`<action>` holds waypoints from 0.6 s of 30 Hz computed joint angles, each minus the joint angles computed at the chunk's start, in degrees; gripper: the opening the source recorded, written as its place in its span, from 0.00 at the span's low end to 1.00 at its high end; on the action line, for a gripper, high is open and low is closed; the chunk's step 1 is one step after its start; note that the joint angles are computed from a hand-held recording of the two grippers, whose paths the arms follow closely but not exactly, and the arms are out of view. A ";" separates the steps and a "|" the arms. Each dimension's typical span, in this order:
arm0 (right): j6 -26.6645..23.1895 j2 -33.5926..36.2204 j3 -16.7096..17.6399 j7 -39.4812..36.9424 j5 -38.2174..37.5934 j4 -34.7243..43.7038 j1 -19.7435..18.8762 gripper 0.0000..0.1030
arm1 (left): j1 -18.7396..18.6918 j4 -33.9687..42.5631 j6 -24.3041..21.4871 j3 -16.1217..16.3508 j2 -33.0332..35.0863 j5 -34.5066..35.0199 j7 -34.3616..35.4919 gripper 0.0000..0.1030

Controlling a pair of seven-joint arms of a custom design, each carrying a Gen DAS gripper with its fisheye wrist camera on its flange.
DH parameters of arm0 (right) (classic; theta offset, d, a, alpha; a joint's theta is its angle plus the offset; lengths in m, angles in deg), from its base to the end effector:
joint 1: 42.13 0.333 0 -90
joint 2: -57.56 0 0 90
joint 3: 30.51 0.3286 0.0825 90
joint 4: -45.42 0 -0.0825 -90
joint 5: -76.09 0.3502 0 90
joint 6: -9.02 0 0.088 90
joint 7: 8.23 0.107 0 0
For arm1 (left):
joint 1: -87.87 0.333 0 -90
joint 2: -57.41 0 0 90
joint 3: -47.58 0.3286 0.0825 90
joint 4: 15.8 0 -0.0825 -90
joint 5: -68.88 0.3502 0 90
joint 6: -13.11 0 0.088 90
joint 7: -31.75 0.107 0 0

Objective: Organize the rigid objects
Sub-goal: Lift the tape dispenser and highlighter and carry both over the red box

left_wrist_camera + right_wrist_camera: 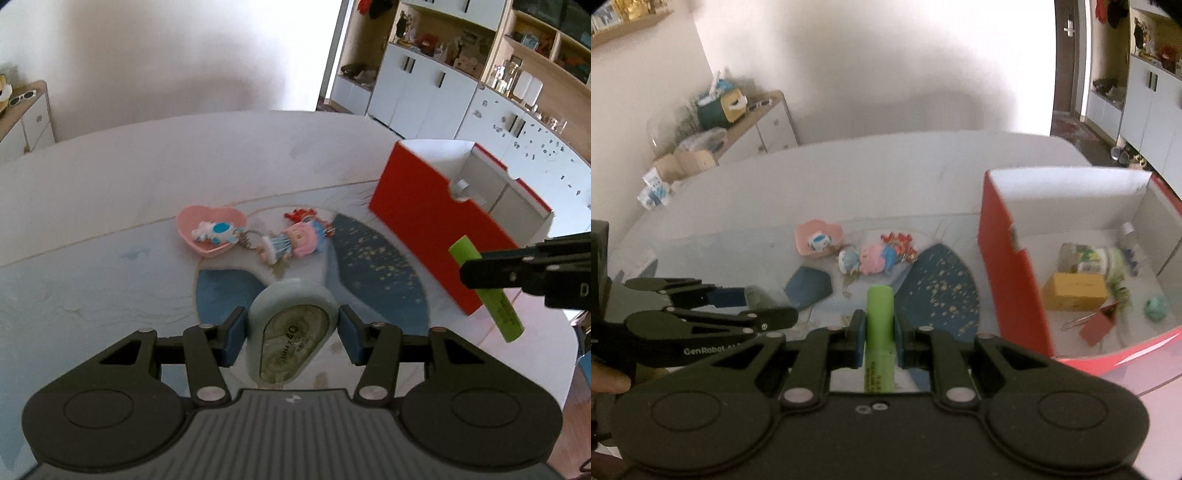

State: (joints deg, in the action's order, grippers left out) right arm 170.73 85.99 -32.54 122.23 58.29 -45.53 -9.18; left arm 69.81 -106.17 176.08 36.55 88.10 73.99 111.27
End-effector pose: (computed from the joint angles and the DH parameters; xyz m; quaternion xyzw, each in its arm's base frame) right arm 0.5990 0.3826 0.4608 -0.6893 0.6221 -0.1615 0.3343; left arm 0.6387 -0.3262 0.4482 -0.5396 0.7597 -0.3336 0.1425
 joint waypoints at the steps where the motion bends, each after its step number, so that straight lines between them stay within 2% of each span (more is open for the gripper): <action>1: 0.79 -0.85 -0.17 -0.07 -0.16 -1.01 -0.20 0.14 | -0.50 0.14 -0.11 0.28 -0.25 0.25 -0.43 0.50; 9: 6.45 -6.53 -1.15 -1.53 -0.83 -7.52 -3.48 0.15 | -5.19 5.74 -3.63 2.34 -0.08 4.07 -5.64 0.50; 18: 11.55 -10.52 -0.68 -7.41 0.92 -13.08 -9.02 0.15 | -10.42 20.77 -11.56 3.37 5.80 8.28 -11.10 0.50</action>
